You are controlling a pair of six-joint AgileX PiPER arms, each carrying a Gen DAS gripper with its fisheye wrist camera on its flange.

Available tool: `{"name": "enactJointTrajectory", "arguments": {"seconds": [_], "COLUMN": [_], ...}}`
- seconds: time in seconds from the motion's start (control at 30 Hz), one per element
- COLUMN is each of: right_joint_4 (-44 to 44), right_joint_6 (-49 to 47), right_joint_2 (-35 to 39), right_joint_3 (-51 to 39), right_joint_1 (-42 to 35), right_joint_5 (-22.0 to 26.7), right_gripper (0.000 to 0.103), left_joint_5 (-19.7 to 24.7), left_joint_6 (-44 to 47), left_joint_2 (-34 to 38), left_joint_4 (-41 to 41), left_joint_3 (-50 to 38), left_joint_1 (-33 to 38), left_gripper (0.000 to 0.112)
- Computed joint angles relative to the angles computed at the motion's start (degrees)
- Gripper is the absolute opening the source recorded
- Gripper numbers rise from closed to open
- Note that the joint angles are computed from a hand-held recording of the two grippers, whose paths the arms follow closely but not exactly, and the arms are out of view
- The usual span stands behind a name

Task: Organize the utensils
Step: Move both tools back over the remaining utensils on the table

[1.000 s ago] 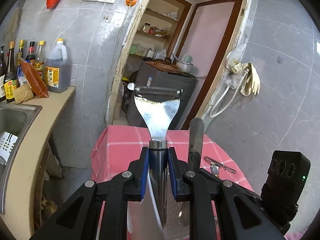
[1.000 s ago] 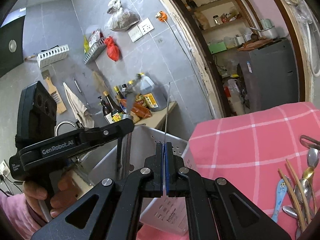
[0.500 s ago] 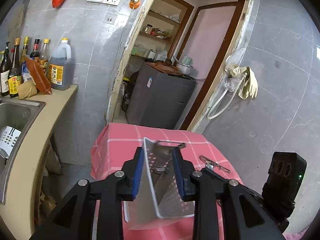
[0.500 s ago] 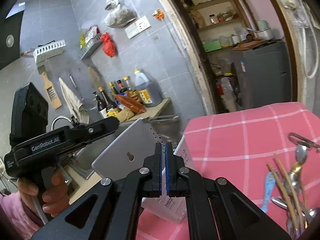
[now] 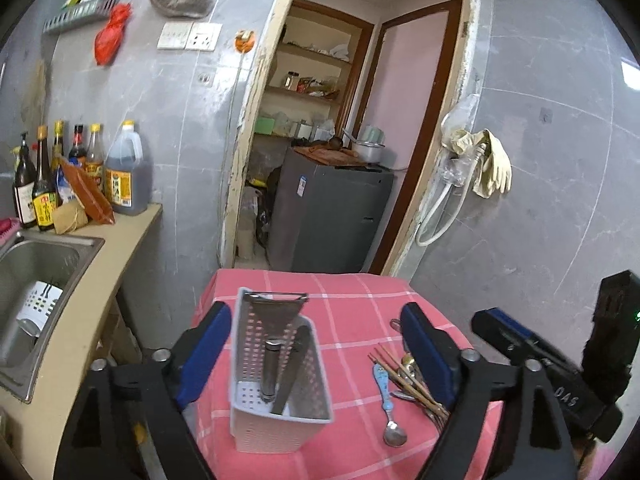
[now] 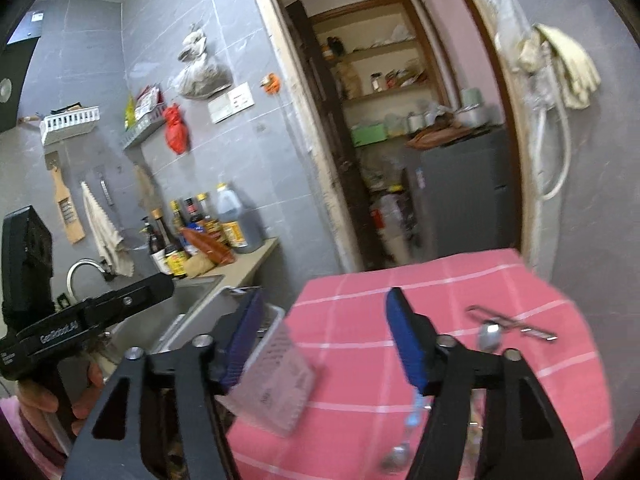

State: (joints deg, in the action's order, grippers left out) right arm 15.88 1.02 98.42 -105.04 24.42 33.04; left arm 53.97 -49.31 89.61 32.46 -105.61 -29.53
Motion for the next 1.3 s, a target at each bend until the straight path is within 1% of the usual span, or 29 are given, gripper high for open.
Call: {"name": "enactJointTrajectory", "arguments": {"seconds": [0.07, 0.1, 0.17, 0.23, 0.47, 0.63, 0.83, 0.97, 1.1, 1.3], "right_joint_4": [-0.6, -1.1, -1.3, -1.0, 2.4, 6.7, 10.7, 13.8, 16.7, 20.2], "right_joint_6": [-0.4, -0.6, -1.3, -2.2, -8.5, -13.7, -18.3, -21.1, -24.2, -29.1], "right_joint_2": [-2.1, -3.4, -5.3, -6.1, -10.7, -11.8, -10.4, -8.5, -6.6, -3.0], "right_joint_3": [1.8, 2.8, 4.5, 4.7, 9.7, 12.3, 13.5, 14.1, 15.9, 17.3], "right_joint_1": [-1.5, -2.5, -4.1, -5.6, -11.5, -15.8, -19.7, -22.0, -23.3, -24.7], "right_joint_5": [-0.3, -0.5, -0.7, -0.1, -0.6, 0.0, 1.2, 2.3, 2.6, 3.7], "right_gripper": [0.08, 0.084, 0.096, 0.1, 0.102, 0.102, 0.102, 0.102, 0.102, 0.102], "left_joint_5": [1.1, 1.7, 2.8, 3.9, 7.2, 8.3, 9.0, 9.5, 9.3, 7.7], "left_joint_6": [-3.5, -4.8, -7.3, -8.6, -12.5, -14.1, -15.2, -14.3, -14.0, -14.0], "left_joint_2": [0.8, 1.2, 2.2, 3.3, 7.9, 10.9, 14.5, 17.9, 21.0, 25.6], "left_joint_4": [4.9, 6.5, 9.4, 10.8, 15.0, 15.4, 13.8, 12.2, 10.6, 8.1], "left_joint_3": [-0.5, -0.9, -1.6, -2.7, -6.8, -8.8, -10.6, -13.1, -14.8, -16.4], "left_joint_1": [-3.5, -4.8, -7.4, -9.3, -14.8, -16.6, -17.7, -17.6, -17.0, -15.0], "left_gripper": [0.096, 0.098, 0.1, 0.1, 0.1, 0.1, 0.1, 0.1, 0.1, 0.1]}}
